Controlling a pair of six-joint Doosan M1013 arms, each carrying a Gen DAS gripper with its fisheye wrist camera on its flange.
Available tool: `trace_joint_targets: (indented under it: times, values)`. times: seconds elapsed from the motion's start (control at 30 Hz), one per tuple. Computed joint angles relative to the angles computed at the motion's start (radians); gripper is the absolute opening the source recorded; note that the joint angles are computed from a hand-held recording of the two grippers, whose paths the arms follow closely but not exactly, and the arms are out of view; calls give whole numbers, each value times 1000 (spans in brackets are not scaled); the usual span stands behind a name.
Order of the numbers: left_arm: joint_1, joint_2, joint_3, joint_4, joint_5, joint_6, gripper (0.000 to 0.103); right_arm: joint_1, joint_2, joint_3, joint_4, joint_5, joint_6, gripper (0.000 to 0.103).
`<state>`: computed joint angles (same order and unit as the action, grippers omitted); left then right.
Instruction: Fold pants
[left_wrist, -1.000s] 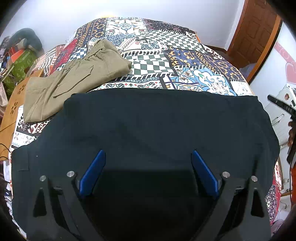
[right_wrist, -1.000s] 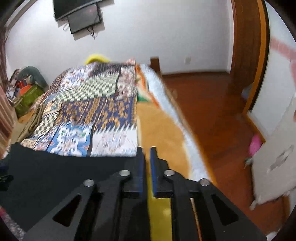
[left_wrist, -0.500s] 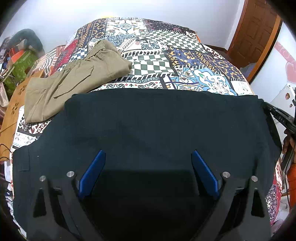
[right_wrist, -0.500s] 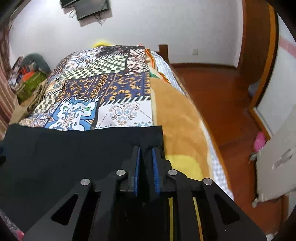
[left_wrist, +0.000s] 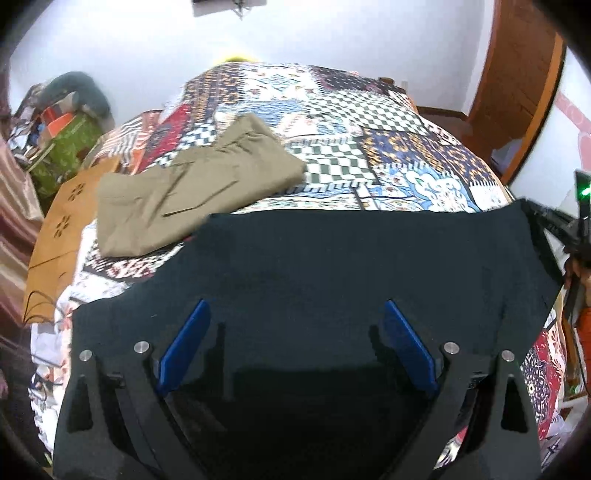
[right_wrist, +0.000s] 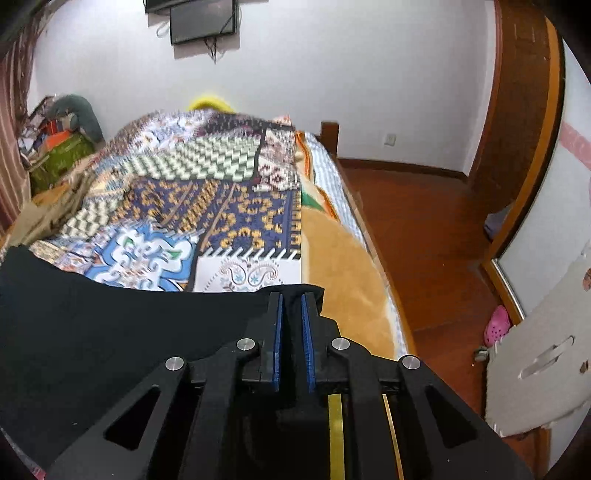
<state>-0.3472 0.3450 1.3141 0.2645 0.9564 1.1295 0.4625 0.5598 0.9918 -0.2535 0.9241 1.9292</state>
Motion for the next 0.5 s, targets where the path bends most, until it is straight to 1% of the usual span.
trace_joint_targets:
  times: [0.13,0.3,0.37,0.5]
  values:
    - [17,-32,36,51,14,-70,95,3,40,-41,32,102,-27,9]
    - [56,-70,83,108,37,-186,95,3,37,-60,22,140,-3,14]
    - [69,-84,101,135,42,-229,95,2,30,-61,20,151,9,20]
    - [97,-121,144,194,52,-316,95,6,-8,-30,7,125,37,22]
